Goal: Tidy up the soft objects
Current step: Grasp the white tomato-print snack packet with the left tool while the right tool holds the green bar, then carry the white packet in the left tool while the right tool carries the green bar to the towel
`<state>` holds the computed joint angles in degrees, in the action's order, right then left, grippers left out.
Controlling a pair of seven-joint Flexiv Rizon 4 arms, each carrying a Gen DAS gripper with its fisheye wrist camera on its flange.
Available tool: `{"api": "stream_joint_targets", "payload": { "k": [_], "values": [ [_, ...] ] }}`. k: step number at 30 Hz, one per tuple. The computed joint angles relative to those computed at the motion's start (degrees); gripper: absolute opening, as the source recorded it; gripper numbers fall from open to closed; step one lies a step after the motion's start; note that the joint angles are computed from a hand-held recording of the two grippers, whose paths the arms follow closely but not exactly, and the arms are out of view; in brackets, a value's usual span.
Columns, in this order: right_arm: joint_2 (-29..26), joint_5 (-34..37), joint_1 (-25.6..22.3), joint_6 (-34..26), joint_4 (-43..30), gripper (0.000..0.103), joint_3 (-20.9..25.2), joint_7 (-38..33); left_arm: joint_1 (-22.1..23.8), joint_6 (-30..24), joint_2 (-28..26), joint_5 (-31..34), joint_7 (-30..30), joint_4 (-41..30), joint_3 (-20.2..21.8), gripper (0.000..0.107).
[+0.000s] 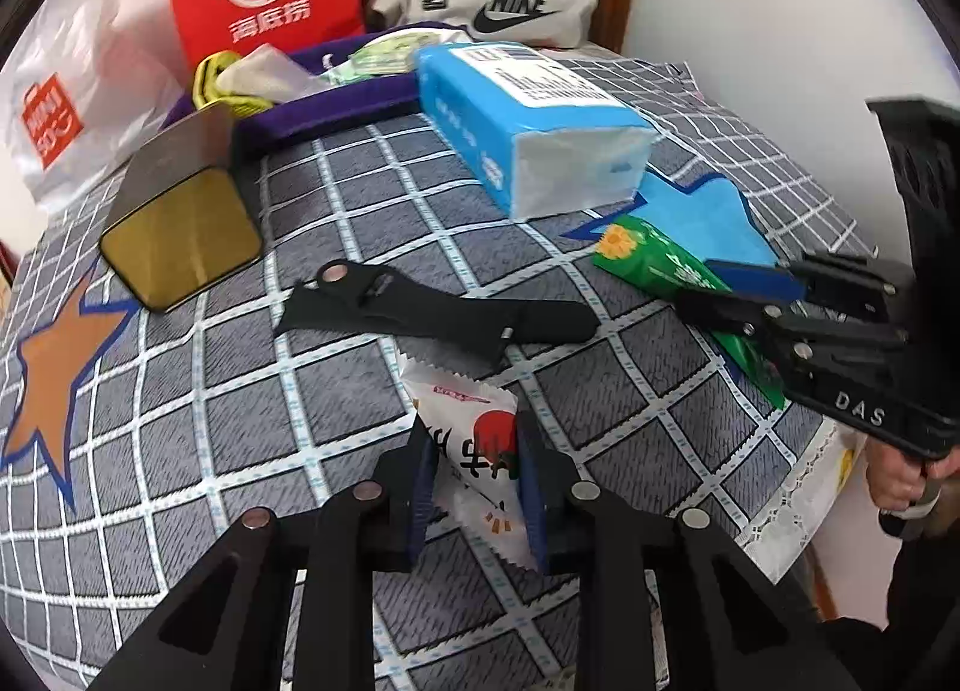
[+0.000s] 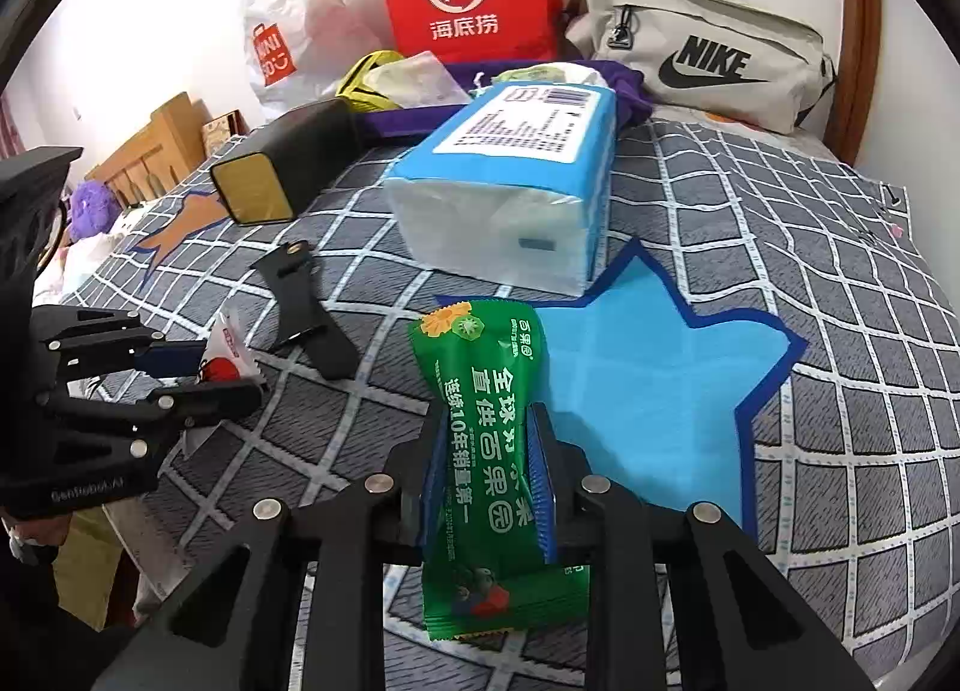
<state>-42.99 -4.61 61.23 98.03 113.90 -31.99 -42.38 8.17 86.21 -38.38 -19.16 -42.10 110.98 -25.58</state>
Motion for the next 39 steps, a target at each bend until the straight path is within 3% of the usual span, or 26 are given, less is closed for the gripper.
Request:
{"api": "stream_joint_targets", "payload": {
  "k": [13, 24, 32, 39],
  "values": [
    [4.3, 0.4, 0.3, 0.2, 0.3, 0.025, -0.3, -0.7, 3.6, 0.3, 3.3, -4.3, -2.4, -0.1, -1.9, 0.023],
    [7.3, -4.0, 0.4, -2.4, -1.0, 0.025, -3.2, 0.9, 2.8, -1.3, 4.4, -8.0, -4.1, -4.6, -0.7, 0.023],
    [7.4, -9.0, -5.3, -4.2, -6.1, 0.025, 0.2, 1.4, 2.6, -5.6, 3.6, -13.3, -4.1, -9.4, -0.4, 0.023],
    [6.4, -13.7, -11.2, -5.9, -11.2, 0.025, 4.4, 2.7, -0.8, -8.4, 2.2, -15.4, -4.7, -14.6, 3.9, 0.023]
  ]
}}
